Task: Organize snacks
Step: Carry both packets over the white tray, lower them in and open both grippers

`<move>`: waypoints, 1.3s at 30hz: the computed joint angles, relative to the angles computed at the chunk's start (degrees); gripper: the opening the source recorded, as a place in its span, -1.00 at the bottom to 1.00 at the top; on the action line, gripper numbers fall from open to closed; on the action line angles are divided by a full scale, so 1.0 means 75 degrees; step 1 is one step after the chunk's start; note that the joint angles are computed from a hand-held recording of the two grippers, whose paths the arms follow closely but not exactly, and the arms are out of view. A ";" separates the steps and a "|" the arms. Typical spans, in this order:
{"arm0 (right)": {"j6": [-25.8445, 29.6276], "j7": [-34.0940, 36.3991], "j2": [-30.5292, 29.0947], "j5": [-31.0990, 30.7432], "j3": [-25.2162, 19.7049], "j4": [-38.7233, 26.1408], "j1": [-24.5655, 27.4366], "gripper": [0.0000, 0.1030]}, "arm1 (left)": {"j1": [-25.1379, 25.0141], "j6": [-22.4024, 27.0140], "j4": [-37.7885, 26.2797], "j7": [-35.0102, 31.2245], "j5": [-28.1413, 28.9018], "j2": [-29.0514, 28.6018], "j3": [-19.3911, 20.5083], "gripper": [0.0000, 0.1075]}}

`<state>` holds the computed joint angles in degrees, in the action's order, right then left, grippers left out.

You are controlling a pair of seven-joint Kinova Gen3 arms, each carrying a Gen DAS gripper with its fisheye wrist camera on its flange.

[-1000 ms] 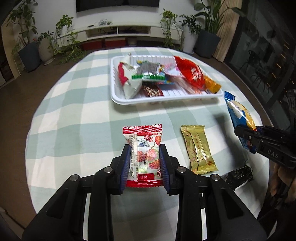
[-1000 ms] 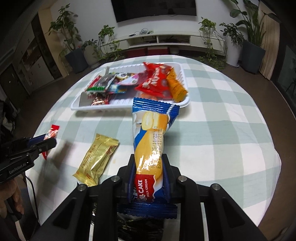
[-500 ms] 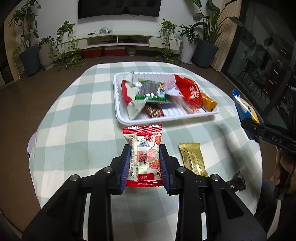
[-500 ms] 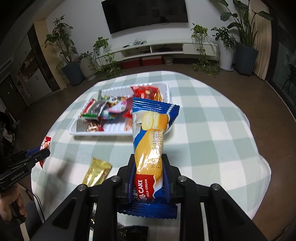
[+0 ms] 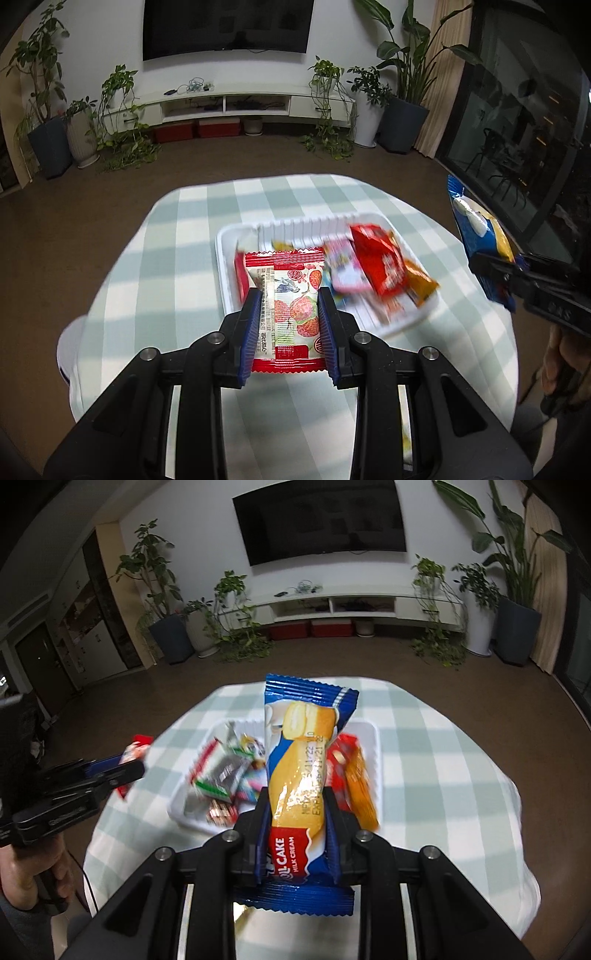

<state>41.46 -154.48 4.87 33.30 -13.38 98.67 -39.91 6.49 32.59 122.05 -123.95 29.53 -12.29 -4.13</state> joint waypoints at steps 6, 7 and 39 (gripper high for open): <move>-0.0201 0.1337 0.1015 -0.1098 0.0267 -0.0870 0.0259 -0.48 | -0.0170 -0.0085 -0.0923 0.0153 -0.0062 0.1364 0.0445 -0.48; -0.0256 0.1508 0.1181 -0.1285 0.0330 -0.0969 0.0279 -0.48 | -0.0212 -0.0180 -0.0990 0.0228 -0.0104 0.1580 0.0556 -0.48; -0.0344 0.2111 0.2399 -0.2164 0.1278 -0.1378 -0.0353 -0.17 | -0.1161 -0.1785 -0.0469 -0.0041 0.0343 0.2936 0.2028 -0.16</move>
<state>38.88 -138.64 22.87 17.07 -3.80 88.33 -42.55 -2.22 19.20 118.54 -124.25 32.11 9.73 11.08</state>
